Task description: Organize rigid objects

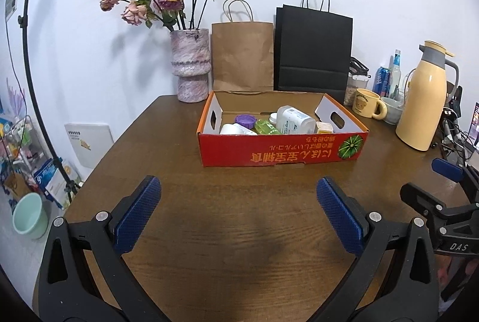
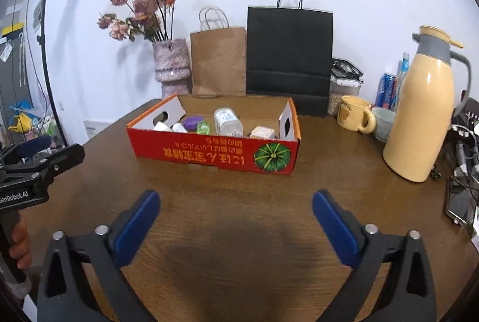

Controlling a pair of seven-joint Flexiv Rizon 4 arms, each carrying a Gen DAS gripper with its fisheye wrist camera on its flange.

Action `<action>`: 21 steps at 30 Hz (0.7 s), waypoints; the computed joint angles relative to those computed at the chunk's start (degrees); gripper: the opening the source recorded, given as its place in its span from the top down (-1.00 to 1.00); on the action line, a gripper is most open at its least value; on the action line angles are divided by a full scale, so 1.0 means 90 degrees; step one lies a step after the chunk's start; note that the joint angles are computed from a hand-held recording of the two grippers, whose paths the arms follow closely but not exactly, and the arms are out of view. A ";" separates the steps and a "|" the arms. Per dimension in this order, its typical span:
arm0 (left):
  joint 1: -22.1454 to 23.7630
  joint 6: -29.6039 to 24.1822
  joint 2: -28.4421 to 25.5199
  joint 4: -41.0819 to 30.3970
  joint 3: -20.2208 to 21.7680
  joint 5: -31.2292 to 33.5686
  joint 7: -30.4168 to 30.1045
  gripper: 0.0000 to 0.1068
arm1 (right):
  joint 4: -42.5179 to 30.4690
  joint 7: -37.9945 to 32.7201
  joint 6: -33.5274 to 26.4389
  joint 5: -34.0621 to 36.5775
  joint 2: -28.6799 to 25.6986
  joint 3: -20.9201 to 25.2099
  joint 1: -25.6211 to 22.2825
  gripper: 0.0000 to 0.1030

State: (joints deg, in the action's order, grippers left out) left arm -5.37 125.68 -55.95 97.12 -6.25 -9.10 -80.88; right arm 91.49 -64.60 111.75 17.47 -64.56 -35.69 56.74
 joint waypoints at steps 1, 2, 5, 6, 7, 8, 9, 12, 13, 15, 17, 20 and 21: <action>-0.0007 0.0060 0.0024 0.0069 0.0009 0.0006 -0.0017 -0.93 | 0.0048 -0.0005 0.0042 0.0020 0.0016 0.0007 0.0022 -1.00; -0.0027 0.0105 0.0046 0.0120 0.0027 -0.0003 -0.0024 -0.93 | 0.0105 -0.0023 0.0108 0.0044 0.0038 0.0030 0.0040 -1.00; -0.0030 0.0258 0.0096 0.0280 0.0028 0.0052 -0.0058 -0.93 | 0.0228 -0.0104 0.0228 0.0176 0.0080 0.0040 0.0125 -1.00; -0.0034 0.0310 0.0100 0.0323 0.0032 0.0063 -0.0069 -0.93 | 0.0264 -0.0142 0.0259 0.0218 0.0099 0.0054 0.0150 -1.00; -0.0040 0.0355 0.0107 0.0361 0.0037 0.0071 -0.0073 -0.93 | 0.0275 -0.0180 0.0277 0.0246 0.0114 0.0077 0.0154 -1.00; -0.0048 0.0394 0.0114 0.0398 0.0043 0.0080 -0.0073 -0.93 | 0.0298 -0.0224 0.0313 0.0270 0.0131 0.0109 0.0160 -1.00; -0.0047 0.0426 0.0122 0.0436 0.0042 0.0098 -0.0076 -0.93 | 0.0332 -0.0270 0.0342 0.0310 0.0154 0.0128 0.0175 -1.00; -0.0009 0.0457 0.0141 0.0506 0.0009 0.0172 -0.0091 -0.93 | 0.0358 -0.0391 0.0390 0.0403 0.0191 0.0188 0.0188 -1.00; 0.0008 0.0465 0.0147 0.0521 -0.0001 0.0194 -0.0099 -0.93 | 0.0368 -0.0432 0.0415 0.0437 0.0205 0.0208 0.0194 -1.00; 0.0010 0.0500 0.0160 0.0556 0.0000 0.0202 -0.0114 -0.93 | 0.0355 -0.0505 0.0413 0.0504 0.0219 0.0222 0.0206 -1.00; 0.0023 0.0519 0.0169 0.0572 -0.0014 0.0222 -0.0133 -0.93 | 0.0355 -0.0565 0.0421 0.0567 0.0230 0.0222 0.0228 -1.00; 0.0036 0.0550 0.0178 0.0594 -0.0019 0.0243 -0.0158 -0.93 | 0.0349 -0.0635 0.0424 0.0646 0.0243 0.0220 0.0256 -1.00; 0.0034 0.0554 0.0178 0.0597 -0.0016 0.0241 -0.0162 -0.93 | 0.0345 -0.0653 0.0422 0.0666 0.0245 0.0220 0.0262 -1.00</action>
